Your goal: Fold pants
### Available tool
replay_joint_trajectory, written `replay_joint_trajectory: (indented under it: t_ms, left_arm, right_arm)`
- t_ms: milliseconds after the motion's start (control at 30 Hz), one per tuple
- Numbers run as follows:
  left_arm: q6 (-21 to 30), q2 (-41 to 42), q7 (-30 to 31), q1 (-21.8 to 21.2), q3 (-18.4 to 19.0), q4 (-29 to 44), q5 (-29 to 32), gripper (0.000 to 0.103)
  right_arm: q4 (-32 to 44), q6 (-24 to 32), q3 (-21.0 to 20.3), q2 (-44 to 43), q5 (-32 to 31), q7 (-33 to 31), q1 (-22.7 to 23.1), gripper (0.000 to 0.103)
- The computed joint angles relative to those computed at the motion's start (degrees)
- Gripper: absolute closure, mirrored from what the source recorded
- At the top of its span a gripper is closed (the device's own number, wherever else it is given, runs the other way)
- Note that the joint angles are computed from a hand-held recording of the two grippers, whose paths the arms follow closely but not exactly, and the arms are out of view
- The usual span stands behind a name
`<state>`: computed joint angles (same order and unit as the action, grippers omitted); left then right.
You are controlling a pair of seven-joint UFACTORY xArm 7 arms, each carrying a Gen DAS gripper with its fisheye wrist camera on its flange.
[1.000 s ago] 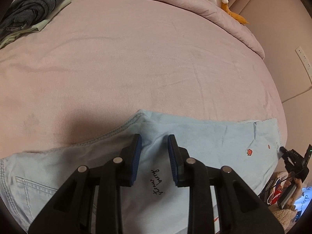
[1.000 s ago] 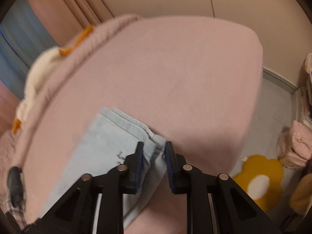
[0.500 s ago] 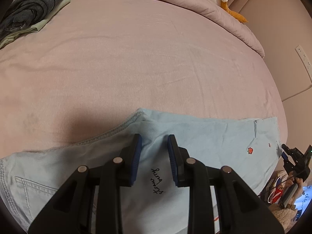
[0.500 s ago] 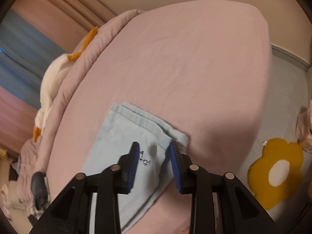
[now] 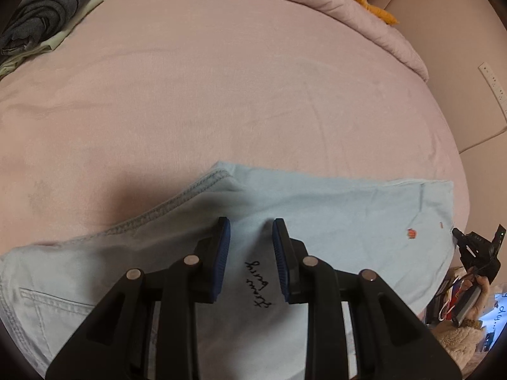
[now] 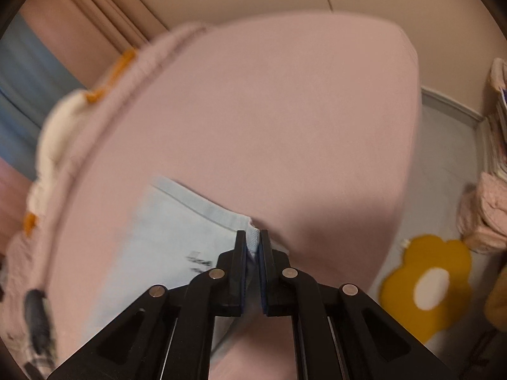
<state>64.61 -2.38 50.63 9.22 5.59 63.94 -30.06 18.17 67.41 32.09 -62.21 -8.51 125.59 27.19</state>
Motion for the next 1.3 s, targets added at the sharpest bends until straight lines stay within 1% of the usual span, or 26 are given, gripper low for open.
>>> replay_joint_trajectory:
  t_ms: [33, 100, 200, 233, 267, 300, 333, 367, 400, 467, 533, 567, 633, 667, 700, 733, 767, 833, 900, 1033, 1100, 1133, 1300]
  left_arm:
    - [-0.59, -0.35, 0.53, -0.03, -0.03, -0.54, -0.01, 0.075]
    - [-0.74, -0.99, 0.85, -0.09, 0.02, -0.87, 0.42, 0.075]
    - [1.52, -1.64, 0.47, 0.18, 0.57, -0.5, 0.94, 0.075]
    - [3.26, -2.23, 1.09, 0.54, 1.1, -0.49, 0.42, 0.075]
    - [4.1, -2.54, 1.29, 0.7, 1.34, -0.49, 0.25, 0.075]
    - [5.46, -3.19, 1.62, 1.01, 1.75, -0.7, 0.14, 0.075]
    - [6.88, -3.83, 1.96, 1.34, 2.19, -1.0, 0.0, 0.074]
    - [8.39, -4.56, 2.41, 1.64, 2.62, -1.46, 0.0, 0.073]
    - [9.75, -5.15, 2.87, 1.86, 2.95, -1.82, 0.1, 0.073]
    - [12.95, -5.96, 3.83, 2.31, 3.69, -2.48, 0.14, 0.073]
    - [15.15, -6.32, 4.32, 2.68, 4.08, -3.22, 0.68, 0.073]
    - [15.52, -6.62, 4.65, 2.84, 4.13, -4.15, 1.19, 0.073]
    - [14.01, -7.8, 5.07, 3.1, 4.22, -6.18, 1.34, 0.073]
    - [13.44, -8.51, 5.21, 3.11, 4.24, -6.86, 1.25, 0.073]
    - [13.21, -8.74, 5.02, 3.01, 4.19, -6.99, 1.45, 0.073]
    - [12.89, -9.04, 4.59, 2.86, 4.03, -7.19, 1.83, 0.073]
    - [12.6, -9.19, 4.33, 2.7, 3.96, -7.26, 2.12, 0.073]
    - [11.93, -9.43, 4.03, 2.37, 3.86, -7.52, 2.46, 0.073]
    - [11.1, -10.05, 4.17, 2.18, 3.96, -8.22, 2.7, 0.073]
    - [10.25, -10.62, 3.98, 1.59, 3.99, -8.75, 2.83, 0.073]
    - [10.29, -10.46, 3.75, 1.39, 4.09, -8.63, 2.79, 0.073]
    - [10.26, -10.56, 3.67, 1.31, 4.09, -8.76, 2.77, 0.073]
    - [9.6, -11.11, 4.08, 1.36, 4.45, -9.76, 2.67, 0.073]
  right_arm:
    - [-0.32, 0.25, 0.77, -0.6, -0.2, 0.56, 0.27, 0.097]
    - [-0.25, 0.71, 0.09, -1.25, -0.01, 0.19, 0.85, 0.097]
    - [0.91, 1.62, -1.3, -0.84, 0.53, -1.27, 0.49, 0.096]
    - [1.74, 2.48, -0.93, -1.18, 0.88, -0.96, 0.37, 0.095]
    - [2.35, 3.14, -0.29, -1.54, 1.2, -0.47, 0.31, 0.09]
    - [2.93, 3.77, 0.54, -1.98, 1.42, 0.14, 0.3, 0.08]
    - [3.65, 4.65, 1.49, -2.5, 1.45, 0.71, 0.3, 0.073]
    - [4.18, 4.85, 2.25, -2.38, 1.37, 1.12, -0.01, 0.059]
    - [4.86, 5.2, 2.8, -2.1, 1.36, 1.21, -0.12, 0.054]
    - [4.6, 3.34, 2.51, -1.41, 0.91, 0.31, -0.22, 0.054]
    - [2.81, -0.33, 1.57, -0.85, 1.19, -0.68, 0.45, 0.054]
    - [2.02, -1.91, 0.84, -0.1, 1.63, -1.13, 0.56, 0.054]
    - [1.73, -3.54, 0.2, 2.59, 1.93, -1.81, -0.16, 0.056]
    - [2.76, -2.32, 0.45, 4.29, 1.64, -2.04, -0.82, 0.07]
    - [3.98, -0.54, 0.76, 5.63, 1.28, -2.26, -1.21, 0.081]
    - [4.71, 0.34, 1.07, 5.88, 0.81, -1.79, -1.51, 0.083]
    - [5.16, 1.29, 1.55, 5.44, 0.47, -0.89, -1.59, 0.092]
    - [6.28, 3.38, 2.54, 4.53, -0.9, 0.07, -1.79, 0.094]
    - [6.37, 3.41, 2.26, 4.2, -1.94, -0.38, -1.84, 0.094]
    - [4.03, 1.12, 0.26, 5.65, 0.05, -0.98, -1.0, 0.094]
    - [3.16, -0.05, 0.59, 5.92, 0.12, -0.07, -0.79, 0.094]
    - [3.19, -0.2, 0.71, 6.13, -0.08, 0.25, -0.81, 0.094]
    - [3.56, 0.31, -1.31, 6.37, -0.45, -1.66, -0.57, 0.094]
